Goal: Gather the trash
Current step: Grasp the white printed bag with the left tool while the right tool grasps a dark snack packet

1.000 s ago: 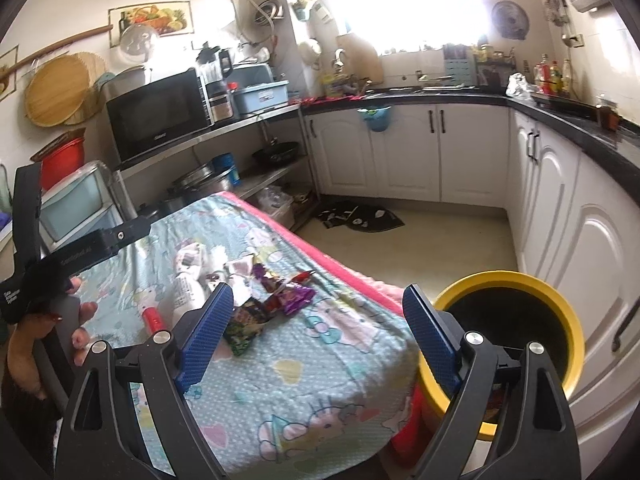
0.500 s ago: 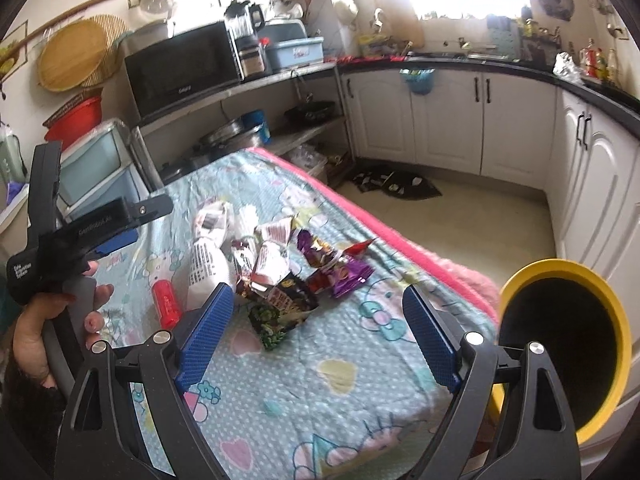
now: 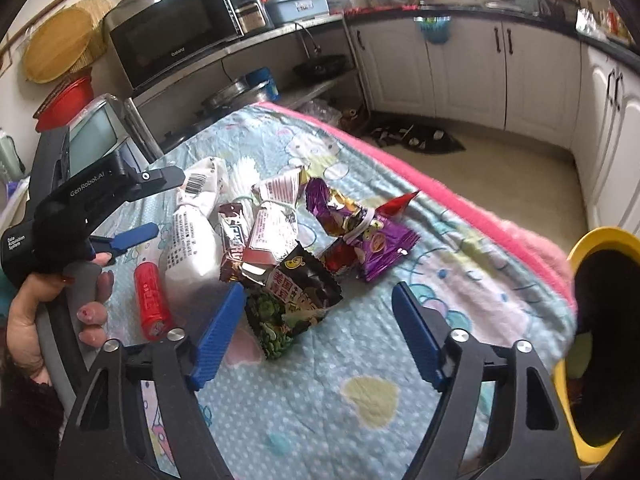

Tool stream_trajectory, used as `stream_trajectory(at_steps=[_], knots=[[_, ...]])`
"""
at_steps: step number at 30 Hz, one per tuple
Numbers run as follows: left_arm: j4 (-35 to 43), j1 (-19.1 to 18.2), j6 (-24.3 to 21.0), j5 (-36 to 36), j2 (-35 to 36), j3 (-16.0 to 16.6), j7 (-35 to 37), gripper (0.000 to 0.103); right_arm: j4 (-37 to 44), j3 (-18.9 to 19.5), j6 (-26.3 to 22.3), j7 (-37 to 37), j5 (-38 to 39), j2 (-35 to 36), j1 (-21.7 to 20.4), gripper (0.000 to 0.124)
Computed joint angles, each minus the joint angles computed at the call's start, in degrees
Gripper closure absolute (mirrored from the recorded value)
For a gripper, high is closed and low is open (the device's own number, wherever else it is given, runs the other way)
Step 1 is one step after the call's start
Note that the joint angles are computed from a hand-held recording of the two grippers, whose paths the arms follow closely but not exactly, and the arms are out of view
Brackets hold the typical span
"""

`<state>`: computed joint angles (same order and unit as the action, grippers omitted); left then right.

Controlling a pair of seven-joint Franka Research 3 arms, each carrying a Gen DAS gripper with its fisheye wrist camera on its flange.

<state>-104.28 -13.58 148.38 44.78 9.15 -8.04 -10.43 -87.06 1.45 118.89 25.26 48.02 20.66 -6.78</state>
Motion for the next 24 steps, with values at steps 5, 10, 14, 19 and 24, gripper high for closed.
stream_trajectory(at_steps=[5, 10, 14, 19, 24], knots=[[-1.2, 1.1, 3.5, -3.3, 0.7, 0.3, 0.3, 0.011, 3.3, 0.3, -2.6, 3.3, -1.7, 3.0, 0.2, 0.06], [-2.3, 1.6, 5.9, -5.6, 1.0, 0.6, 0.8, 0.024, 4.8, 0.7, -5.2, 4.9, -2.4, 4.4, -0.3, 0.073], [-2.6, 1.4, 6.1, -6.2, 1.1, 0.8, 1.2, 0.045, 5.2, 1.0, -6.9, 4.6, -2.4, 4.6, -0.7, 0.097], [-3.1, 0.6, 6.8, -3.2, 0.2, 1.2, -0.3, 0.072, 3.0, 1.0, -7.1, 2.0, -1.2, 2.9, -1.3, 0.107], [-2.2, -0.5, 4.4, 2.5, -0.9, 0.9, -2.7, 0.079, 0.5, 0.4, -7.1, -0.4, 0.4, 0.6, -1.6, 0.111]])
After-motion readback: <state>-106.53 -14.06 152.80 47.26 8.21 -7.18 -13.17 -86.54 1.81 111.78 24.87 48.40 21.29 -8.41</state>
